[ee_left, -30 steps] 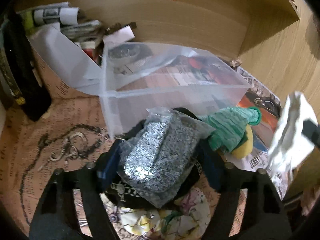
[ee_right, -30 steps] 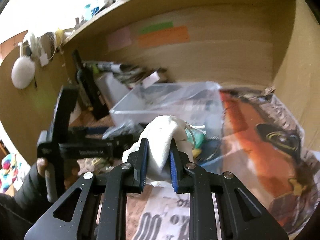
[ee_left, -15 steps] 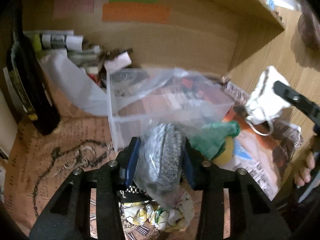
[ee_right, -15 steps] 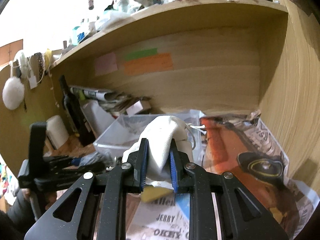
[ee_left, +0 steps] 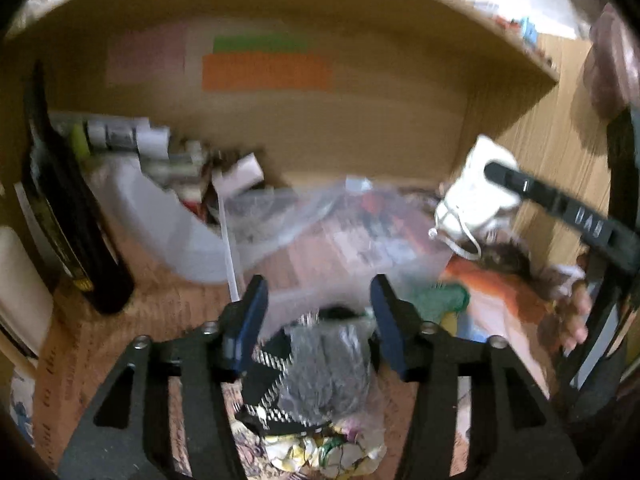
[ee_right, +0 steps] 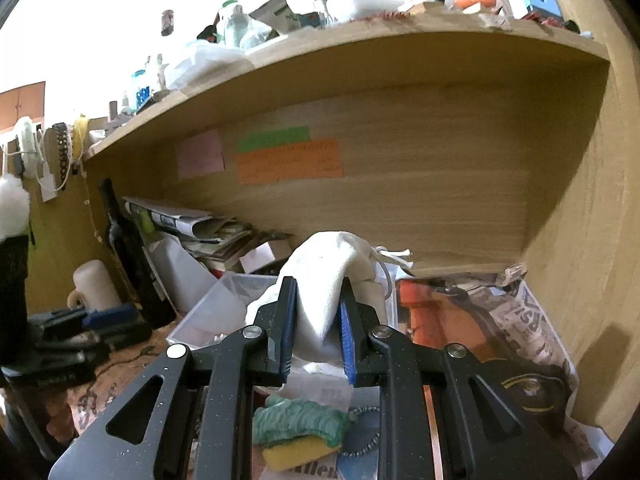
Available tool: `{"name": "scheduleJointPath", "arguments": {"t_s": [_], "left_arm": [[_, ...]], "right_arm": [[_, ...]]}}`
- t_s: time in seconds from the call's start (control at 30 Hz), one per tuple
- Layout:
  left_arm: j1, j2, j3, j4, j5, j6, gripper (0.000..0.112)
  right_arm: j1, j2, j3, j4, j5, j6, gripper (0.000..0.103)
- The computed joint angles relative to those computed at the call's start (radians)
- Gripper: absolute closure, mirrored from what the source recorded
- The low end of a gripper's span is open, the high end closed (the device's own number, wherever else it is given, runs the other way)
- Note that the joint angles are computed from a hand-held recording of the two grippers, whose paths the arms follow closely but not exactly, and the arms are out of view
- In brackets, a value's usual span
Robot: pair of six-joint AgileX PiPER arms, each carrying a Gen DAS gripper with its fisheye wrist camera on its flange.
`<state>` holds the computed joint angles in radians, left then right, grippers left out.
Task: Organize soft objects
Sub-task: 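Carry the pouch and white bag into the clear box and release both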
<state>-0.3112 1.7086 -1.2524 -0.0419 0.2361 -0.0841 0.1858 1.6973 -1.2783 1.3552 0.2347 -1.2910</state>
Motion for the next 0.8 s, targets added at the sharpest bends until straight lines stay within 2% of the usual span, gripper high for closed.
{"name": "scheduleJointPath", "arguments": {"t_s": [0.13, 0.27, 0.33, 0.4, 0.47, 0.53, 0.6, 0.67, 0.73, 0.8], "left_arm": [[0.015, 0.083, -0.03, -0.158, 0.075, 0.155, 0.052], [0.024, 0.125, -0.011, -0.257, 0.077, 0.24, 0.053], [0.023, 0.116, 0.016, -0.301, 0.048, 0.275, 0.066], [0.016, 0.1, 0.036, -0.275, 0.025, 0.247, 0.072], [0.001, 0.076, 0.064, -0.164, -0.014, 0.132, 0.075], [-0.004, 0.062, 0.071, -0.12, -0.022, 0.087, 0.08], [-0.004, 0.05, 0.072, -0.093, -0.024, 0.058, 0.081], [-0.007, 0.033, 0.075, -0.036, -0.034, -0.003, 0.081], [-0.004, 0.008, 0.085, -0.042, -0.048, -0.002, 0.081], [0.0, -0.01, 0.088, -0.048, -0.064, 0.001, 0.081]], "right_arm": [[-0.003, 0.036, -0.038, -0.102, 0.011, 0.103, 0.085], [0.001, 0.063, -0.081, -0.211, 0.003, 0.199, 0.085], [0.004, 0.077, -0.103, -0.3, 0.0, 0.277, 0.085], [0.006, 0.091, -0.117, -0.39, -0.001, 0.357, 0.085], [0.001, 0.096, -0.113, -0.42, 0.001, 0.38, 0.085], [-0.005, 0.095, -0.094, -0.469, -0.002, 0.42, 0.084], [-0.008, 0.104, -0.095, -0.57, 0.007, 0.512, 0.07], [-0.006, 0.112, -0.088, -0.665, -0.001, 0.599, 0.038], [-0.009, 0.12, -0.08, -0.698, 0.013, 0.622, 0.034], [-0.018, 0.125, -0.078, -0.672, 0.055, 0.59, 0.034]]}}
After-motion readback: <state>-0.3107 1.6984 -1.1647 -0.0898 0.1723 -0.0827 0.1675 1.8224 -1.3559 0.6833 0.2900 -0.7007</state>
